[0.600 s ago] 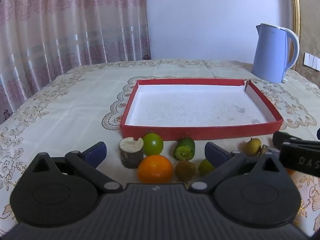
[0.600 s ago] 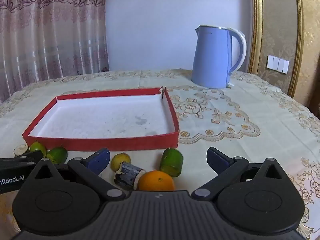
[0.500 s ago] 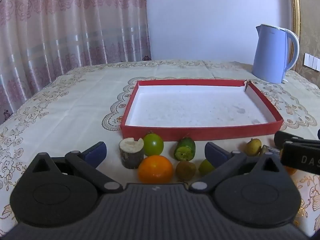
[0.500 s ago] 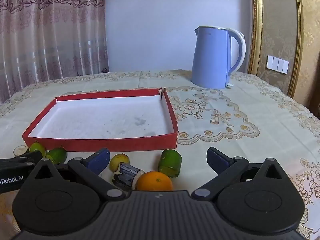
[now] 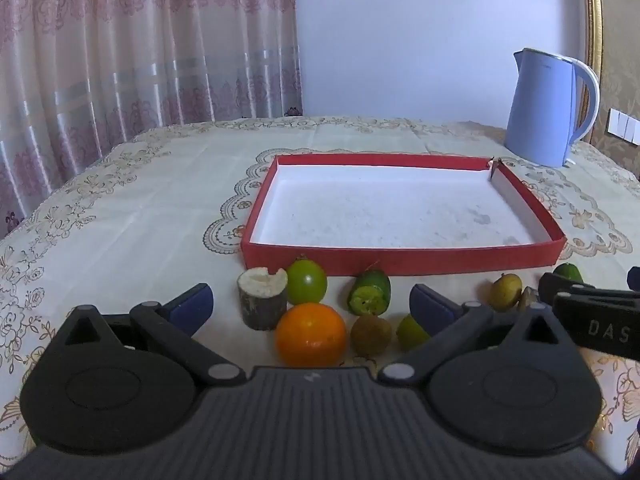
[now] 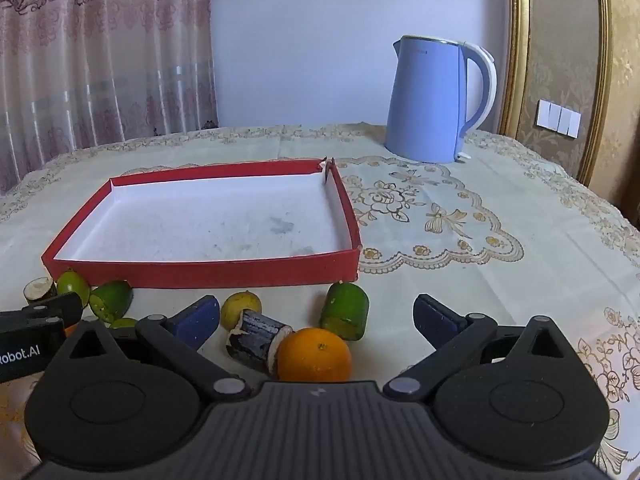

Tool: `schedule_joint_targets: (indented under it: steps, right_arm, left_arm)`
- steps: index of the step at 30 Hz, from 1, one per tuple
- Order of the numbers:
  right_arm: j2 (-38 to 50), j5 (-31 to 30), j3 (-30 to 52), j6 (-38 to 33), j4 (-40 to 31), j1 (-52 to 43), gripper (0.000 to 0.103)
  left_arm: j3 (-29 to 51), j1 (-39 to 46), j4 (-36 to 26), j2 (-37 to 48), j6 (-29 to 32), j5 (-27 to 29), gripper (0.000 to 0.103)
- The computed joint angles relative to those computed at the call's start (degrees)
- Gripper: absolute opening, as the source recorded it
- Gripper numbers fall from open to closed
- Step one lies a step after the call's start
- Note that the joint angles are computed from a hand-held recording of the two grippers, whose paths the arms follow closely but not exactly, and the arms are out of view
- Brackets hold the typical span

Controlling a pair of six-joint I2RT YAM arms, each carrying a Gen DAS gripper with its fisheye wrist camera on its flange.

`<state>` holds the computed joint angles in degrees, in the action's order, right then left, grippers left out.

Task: Organize fruits
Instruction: 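Move the right gripper toward the large orange in front of the tray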

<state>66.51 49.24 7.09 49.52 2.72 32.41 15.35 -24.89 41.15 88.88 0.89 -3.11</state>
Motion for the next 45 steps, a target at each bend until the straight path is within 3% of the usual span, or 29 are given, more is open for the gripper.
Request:
schedule_joint_targets:
  steps: [29,45]
  right_arm:
    - [6.3,1.2,1.4,2.6,2.3,3.1,0.103]
    - [4.6,0.8,0.5,2.1,2.8,2.6,0.103]
  left_arm:
    - [-0.5,1.6,3.0,3.2,-0.1,2.7,0.103]
    - [-1.0,1.5,3.4,2.7,0.1,2.8,0.103]
